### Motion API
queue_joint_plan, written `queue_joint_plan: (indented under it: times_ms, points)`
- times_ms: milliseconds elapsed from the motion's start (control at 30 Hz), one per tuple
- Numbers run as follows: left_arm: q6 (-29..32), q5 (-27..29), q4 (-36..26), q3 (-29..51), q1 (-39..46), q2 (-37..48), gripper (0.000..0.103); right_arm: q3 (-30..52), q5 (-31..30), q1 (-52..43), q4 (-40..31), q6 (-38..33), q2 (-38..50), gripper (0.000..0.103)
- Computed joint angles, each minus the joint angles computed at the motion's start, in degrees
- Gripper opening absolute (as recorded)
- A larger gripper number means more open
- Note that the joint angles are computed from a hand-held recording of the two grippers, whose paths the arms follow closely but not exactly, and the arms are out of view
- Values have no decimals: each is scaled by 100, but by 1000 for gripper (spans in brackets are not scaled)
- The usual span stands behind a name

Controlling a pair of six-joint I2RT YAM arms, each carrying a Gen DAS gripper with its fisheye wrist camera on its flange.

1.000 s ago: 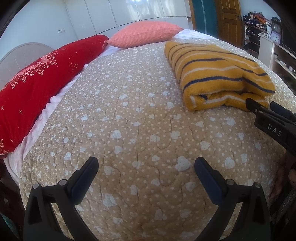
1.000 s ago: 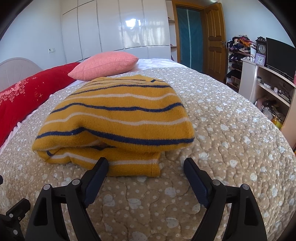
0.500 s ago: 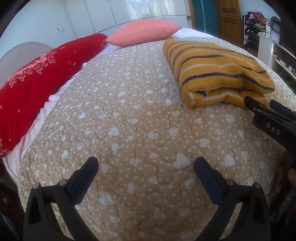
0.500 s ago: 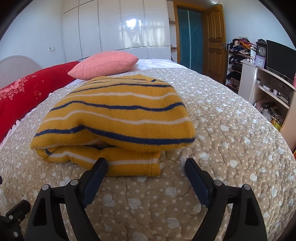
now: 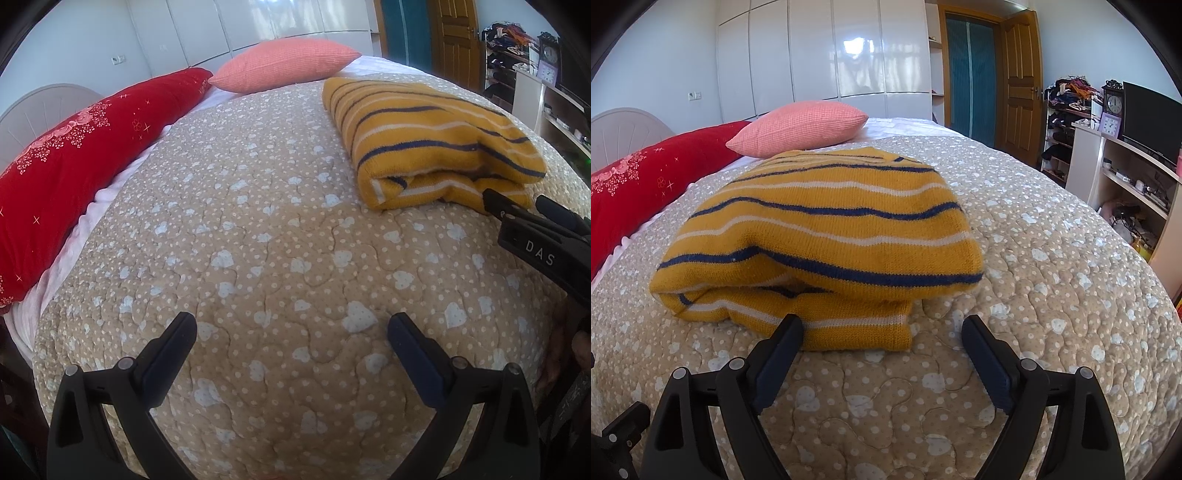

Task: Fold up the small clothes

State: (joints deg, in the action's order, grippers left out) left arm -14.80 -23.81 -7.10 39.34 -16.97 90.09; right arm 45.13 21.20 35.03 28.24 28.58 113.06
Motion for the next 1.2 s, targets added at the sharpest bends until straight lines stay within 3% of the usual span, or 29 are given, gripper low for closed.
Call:
queue_joint_plan:
  times_ms: [1200]
  points:
    - [-26,289,80,32,214,148,103,4,-2,-3,11,-19,9,92]
